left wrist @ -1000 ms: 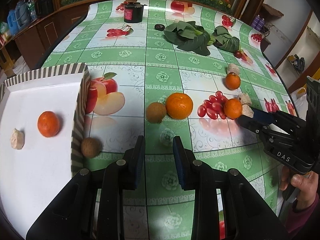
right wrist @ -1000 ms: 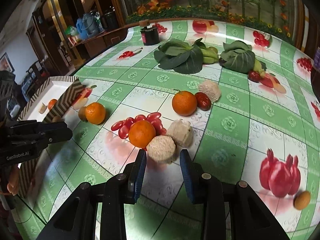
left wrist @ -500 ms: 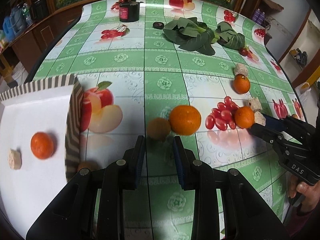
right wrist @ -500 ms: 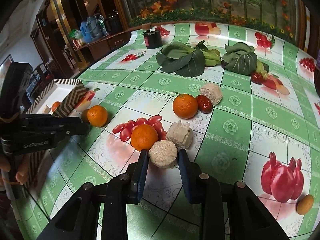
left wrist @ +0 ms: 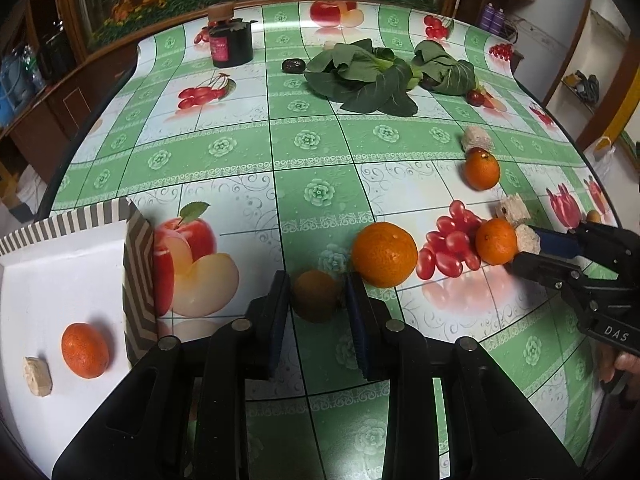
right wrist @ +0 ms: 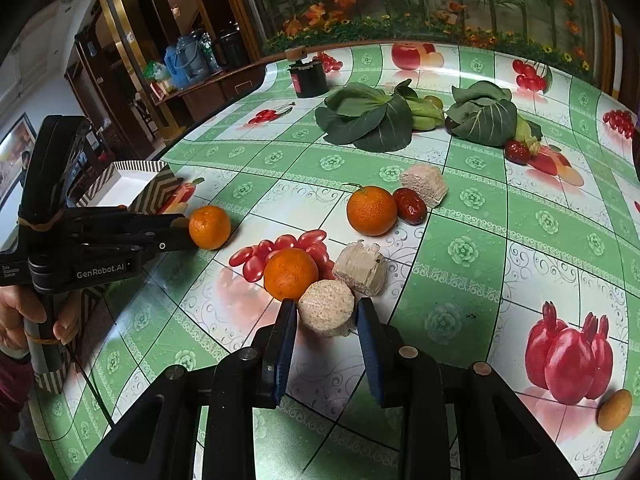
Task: Organize fruits
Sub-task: 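Grasp the small brown kiwi with left tool while right tool approaches the beige cake, then close right tool on the beige round cake and lift it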
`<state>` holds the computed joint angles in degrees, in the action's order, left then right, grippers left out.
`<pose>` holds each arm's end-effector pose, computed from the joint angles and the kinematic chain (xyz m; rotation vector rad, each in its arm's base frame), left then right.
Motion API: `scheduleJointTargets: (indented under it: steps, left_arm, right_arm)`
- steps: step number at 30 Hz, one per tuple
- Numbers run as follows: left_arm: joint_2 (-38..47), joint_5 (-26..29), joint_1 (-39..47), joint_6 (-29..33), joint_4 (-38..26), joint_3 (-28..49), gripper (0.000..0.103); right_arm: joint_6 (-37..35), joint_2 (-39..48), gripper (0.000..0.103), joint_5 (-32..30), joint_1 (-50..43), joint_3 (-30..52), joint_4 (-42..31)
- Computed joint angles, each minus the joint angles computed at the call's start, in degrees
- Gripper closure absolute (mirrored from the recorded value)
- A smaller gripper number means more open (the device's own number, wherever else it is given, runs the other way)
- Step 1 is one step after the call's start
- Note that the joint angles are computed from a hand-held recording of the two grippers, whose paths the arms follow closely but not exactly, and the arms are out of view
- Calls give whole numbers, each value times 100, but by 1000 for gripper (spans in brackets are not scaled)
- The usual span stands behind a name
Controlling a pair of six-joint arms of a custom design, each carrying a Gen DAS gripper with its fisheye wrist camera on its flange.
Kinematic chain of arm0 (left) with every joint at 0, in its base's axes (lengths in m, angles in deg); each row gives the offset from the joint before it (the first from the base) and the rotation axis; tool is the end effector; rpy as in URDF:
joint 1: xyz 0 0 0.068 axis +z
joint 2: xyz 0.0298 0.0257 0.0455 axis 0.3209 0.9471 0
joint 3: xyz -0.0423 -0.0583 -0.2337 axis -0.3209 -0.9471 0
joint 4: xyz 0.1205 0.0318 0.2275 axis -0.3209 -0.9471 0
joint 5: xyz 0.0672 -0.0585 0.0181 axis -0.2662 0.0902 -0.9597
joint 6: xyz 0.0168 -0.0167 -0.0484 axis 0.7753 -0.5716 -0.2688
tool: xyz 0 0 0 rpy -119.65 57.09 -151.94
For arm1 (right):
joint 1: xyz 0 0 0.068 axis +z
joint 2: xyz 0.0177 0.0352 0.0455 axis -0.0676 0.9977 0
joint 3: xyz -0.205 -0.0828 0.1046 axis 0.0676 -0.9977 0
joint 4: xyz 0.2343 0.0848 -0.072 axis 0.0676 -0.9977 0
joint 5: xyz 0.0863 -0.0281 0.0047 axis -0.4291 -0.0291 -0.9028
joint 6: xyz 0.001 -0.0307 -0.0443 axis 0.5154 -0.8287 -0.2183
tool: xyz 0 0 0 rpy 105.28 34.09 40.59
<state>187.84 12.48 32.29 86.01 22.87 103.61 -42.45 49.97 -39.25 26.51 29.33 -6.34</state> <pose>0.3271 0.0610 0.1590 1.1402 2.3781 -0.3766 0.2039 0.1053 0.1047 0.2389 2.3993 0.0788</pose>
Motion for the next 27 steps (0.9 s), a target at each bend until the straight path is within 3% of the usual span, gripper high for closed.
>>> scheduleJointTargets:
  steps: [7, 17, 27]
  left_arm:
    - [-79, -24, 158, 33, -149, -24, 80]
    - [-723, 359, 737, 409, -463, -381, 79]
    - [-613, 714, 1542, 1004, -1371, 107, 79]
  right_arm:
    - [120, -8, 73, 13, 66, 40, -97]
    - [512, -93, 73, 352, 711, 188, -339]
    - [845, 107, 74, 592, 1298, 475, -315]
